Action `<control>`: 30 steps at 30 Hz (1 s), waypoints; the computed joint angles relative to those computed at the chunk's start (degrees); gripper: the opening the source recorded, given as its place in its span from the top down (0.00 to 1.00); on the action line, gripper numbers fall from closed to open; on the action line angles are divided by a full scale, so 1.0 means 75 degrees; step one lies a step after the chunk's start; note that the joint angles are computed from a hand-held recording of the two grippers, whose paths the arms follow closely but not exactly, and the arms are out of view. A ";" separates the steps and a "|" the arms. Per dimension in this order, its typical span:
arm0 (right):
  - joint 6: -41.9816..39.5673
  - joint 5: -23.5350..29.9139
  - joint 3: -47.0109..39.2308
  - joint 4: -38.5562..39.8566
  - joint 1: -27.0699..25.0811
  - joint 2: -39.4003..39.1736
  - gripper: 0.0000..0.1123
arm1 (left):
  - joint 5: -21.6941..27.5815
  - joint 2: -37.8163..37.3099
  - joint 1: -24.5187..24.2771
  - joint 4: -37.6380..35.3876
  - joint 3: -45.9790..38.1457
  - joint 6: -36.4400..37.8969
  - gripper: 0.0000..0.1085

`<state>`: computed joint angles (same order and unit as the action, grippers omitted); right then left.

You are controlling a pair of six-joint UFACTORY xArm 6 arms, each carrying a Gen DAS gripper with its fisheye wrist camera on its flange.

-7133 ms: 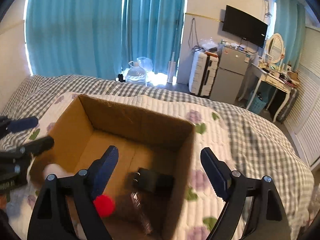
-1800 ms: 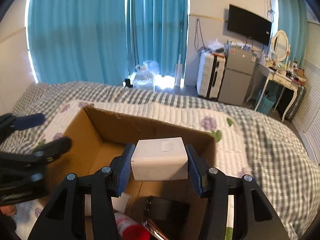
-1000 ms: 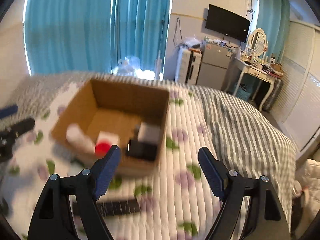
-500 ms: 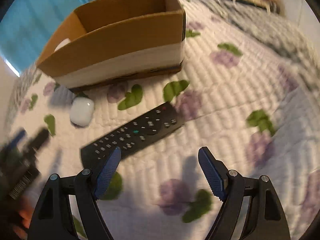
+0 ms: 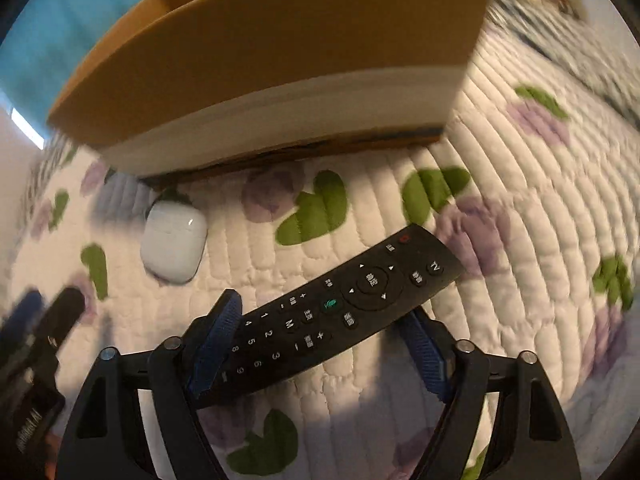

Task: Organize rigid objects
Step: 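Grasp the black TV remote with the right tool while the left tool grasps the white earbuds case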

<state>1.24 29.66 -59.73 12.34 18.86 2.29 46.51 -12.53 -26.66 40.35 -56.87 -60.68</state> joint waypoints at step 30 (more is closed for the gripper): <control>0.0378 -0.0438 0.0520 -0.1965 -0.1085 -0.0976 0.83 | -0.0606 0.2150 -0.0082 -0.0834 -0.1639 0.1160 0.18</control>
